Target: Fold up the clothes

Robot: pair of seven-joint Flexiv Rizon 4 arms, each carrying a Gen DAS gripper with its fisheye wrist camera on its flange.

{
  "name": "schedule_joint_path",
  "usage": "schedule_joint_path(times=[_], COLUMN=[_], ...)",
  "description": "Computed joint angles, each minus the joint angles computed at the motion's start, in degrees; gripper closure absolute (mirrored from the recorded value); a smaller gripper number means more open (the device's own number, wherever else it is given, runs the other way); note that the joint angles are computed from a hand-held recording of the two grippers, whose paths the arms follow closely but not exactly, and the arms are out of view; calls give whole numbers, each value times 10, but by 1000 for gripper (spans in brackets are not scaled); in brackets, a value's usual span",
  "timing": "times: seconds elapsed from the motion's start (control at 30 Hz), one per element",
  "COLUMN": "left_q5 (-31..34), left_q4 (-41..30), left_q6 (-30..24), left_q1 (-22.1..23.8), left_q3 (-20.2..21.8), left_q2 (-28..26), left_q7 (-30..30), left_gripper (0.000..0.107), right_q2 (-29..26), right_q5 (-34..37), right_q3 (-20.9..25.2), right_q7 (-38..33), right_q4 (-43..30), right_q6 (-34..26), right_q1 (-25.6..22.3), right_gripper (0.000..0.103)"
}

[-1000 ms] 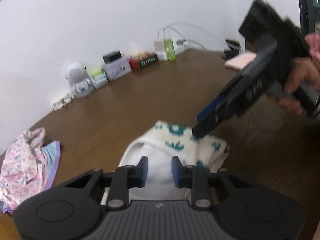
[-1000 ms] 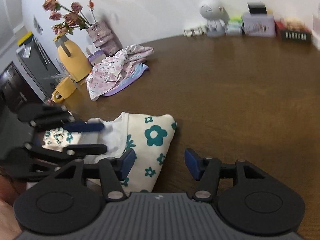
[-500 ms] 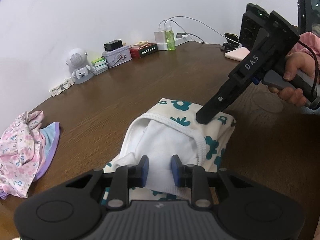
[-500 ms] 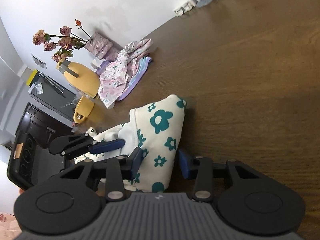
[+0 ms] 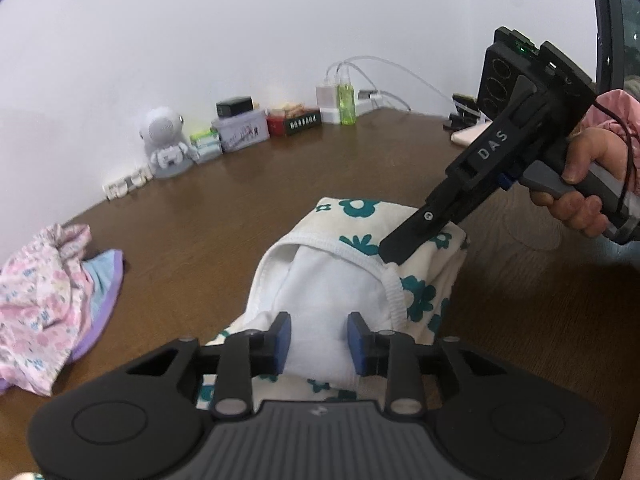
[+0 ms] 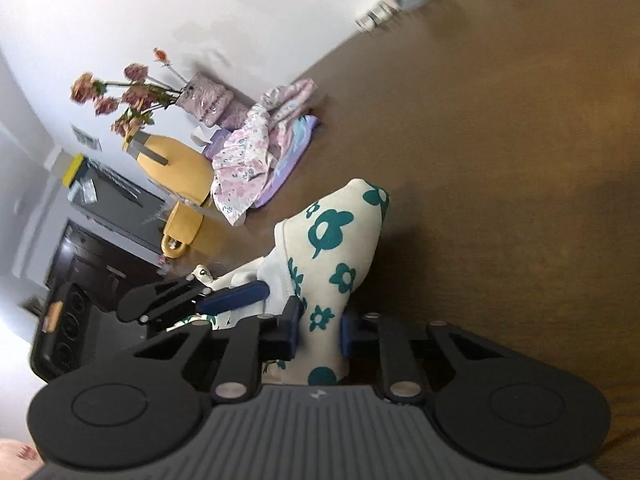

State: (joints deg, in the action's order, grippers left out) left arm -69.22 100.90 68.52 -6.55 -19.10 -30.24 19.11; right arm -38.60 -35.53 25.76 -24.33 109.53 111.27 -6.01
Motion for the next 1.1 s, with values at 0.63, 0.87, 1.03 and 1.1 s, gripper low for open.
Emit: schedule_joint_path(times=[0.63, 0.87, 1.03, 1.1], left_q5=[118, 27, -26, -41], left_q4=[-93, -21, -4, -4], left_q6=[35, 56, 62, 58], left_q1=[20, 76, 64, 56], left_q3=[-62, -84, -53, -38], left_q2=[-93, -34, -20, -19], left_q7=[-144, -39, -5, -5], left_gripper=[69, 63, 63, 63], right_q2=[111, 109, 88, 79], right_q5=[-45, -27, 10, 11], right_q3=[-131, -180, -195, -211], right_q7=[-145, -184, -224, -237], right_q4=[-85, -117, -148, -157], right_q6=[-274, -334, -361, -367], right_q1=[143, 215, 252, 275], right_gripper=[85, 84, 82, 80])
